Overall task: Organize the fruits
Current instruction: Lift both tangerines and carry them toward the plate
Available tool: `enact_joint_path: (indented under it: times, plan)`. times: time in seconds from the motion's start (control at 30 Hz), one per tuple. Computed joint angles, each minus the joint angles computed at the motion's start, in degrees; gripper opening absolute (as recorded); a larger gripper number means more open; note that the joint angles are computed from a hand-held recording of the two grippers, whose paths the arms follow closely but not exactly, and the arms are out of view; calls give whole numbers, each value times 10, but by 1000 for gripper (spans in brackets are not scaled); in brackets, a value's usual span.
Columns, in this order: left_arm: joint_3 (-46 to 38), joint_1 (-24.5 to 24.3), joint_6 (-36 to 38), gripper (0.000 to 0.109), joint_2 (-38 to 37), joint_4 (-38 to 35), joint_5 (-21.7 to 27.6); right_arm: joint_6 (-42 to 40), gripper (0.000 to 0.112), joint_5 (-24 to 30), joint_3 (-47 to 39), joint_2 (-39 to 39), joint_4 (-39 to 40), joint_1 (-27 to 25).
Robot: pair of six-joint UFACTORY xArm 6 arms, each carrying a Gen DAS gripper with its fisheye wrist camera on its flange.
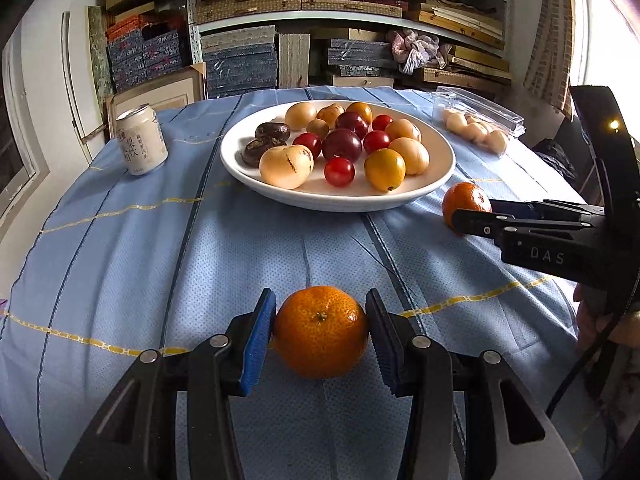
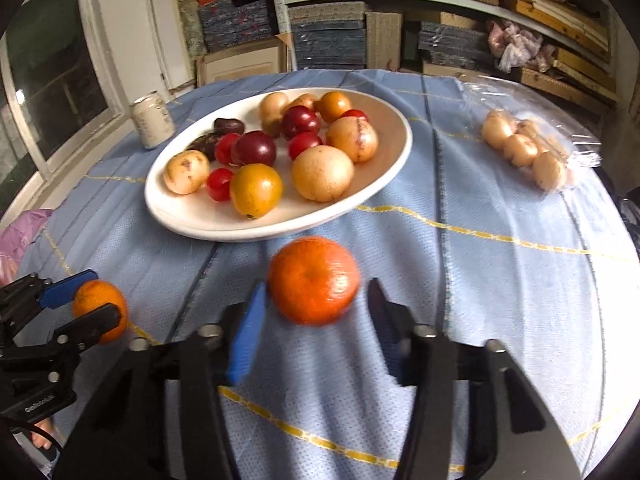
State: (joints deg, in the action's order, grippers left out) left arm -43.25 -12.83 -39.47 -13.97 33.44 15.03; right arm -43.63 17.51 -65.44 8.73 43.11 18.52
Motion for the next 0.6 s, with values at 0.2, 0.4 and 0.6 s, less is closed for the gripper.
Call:
enact_joint_path:
  times: [0.2, 0.4, 0.6]
  plan:
    - [6, 2, 22, 47, -3, -27, -8, -100, 44, -12, 34, -39, 113, 7]
    - [7, 3, 25, 47, -3, -29, -13, -144, 44, 16, 64, -69, 136, 18]
    - [4, 11, 91, 41, -9, -138, -26, -201, 44, 25, 72, -108, 227, 5]
